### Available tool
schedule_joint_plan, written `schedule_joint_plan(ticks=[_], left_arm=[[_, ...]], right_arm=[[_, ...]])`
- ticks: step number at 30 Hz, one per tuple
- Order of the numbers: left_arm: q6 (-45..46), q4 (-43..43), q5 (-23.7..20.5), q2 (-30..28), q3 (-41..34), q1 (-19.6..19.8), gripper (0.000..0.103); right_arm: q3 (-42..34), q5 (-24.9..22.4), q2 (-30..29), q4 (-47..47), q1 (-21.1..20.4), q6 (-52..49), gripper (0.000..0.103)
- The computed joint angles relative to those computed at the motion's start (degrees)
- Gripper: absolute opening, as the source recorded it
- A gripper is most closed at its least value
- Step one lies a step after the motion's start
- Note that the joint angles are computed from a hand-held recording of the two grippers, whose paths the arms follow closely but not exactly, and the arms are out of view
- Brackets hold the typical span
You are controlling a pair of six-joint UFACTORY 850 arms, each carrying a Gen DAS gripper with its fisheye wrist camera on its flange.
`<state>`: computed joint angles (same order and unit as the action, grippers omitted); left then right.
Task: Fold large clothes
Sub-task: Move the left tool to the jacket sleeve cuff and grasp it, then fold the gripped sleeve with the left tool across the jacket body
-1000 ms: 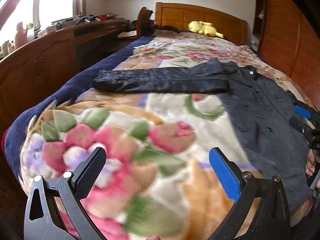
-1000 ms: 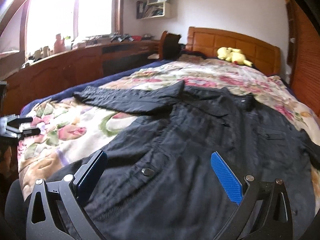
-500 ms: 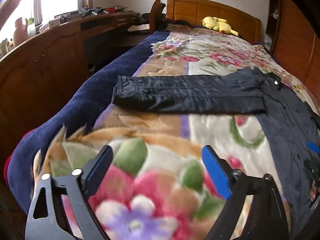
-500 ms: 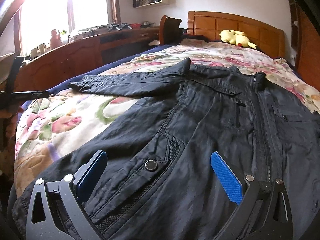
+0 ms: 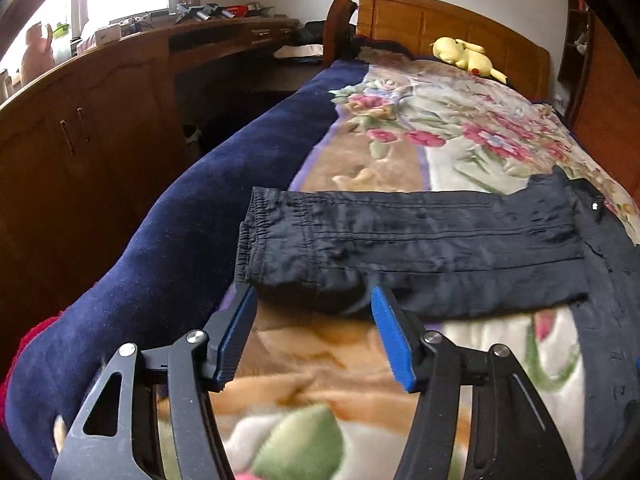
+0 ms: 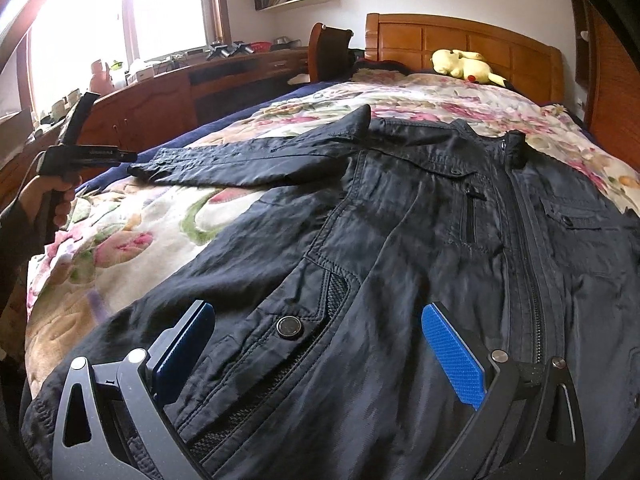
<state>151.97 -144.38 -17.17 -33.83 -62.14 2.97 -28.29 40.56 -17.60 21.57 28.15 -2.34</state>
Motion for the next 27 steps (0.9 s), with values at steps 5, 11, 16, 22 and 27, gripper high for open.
schedule_joint_plan(ticks=[5, 11, 16, 22, 27], left_arm=[[-4.3, 2.3, 1.0, -3.3, -2.9, 1.0, 0.059], [-18.9, 14.4, 1.6, -5.8, -5.6, 2.3, 0.059], [-20.2, 15.8, 0.4, -5.9, -5.7, 2.5, 0.059], [-26.3, 21.9, 0.4, -7.1, -8.1, 2.5, 0.038], [-26.2, 22.3, 2.2, -6.0, -7.5, 1.9, 0.013]], right_arm=[[-0.5, -0.6, -0.5, 0.7, 0.2, -1.1, 0.103], [-1.1, -1.2, -1.0, 2.3, 0.7, -3.1, 0.103], [-1.1, -1.3, -1.0, 2.3, 0.7, -3.1, 0.103], [-1.2, -1.3, -1.0, 2.4, 0.7, -3.3, 0.103], [-0.9, -0.9, -0.9, 2.3, 0.8, -3.3, 0.103]])
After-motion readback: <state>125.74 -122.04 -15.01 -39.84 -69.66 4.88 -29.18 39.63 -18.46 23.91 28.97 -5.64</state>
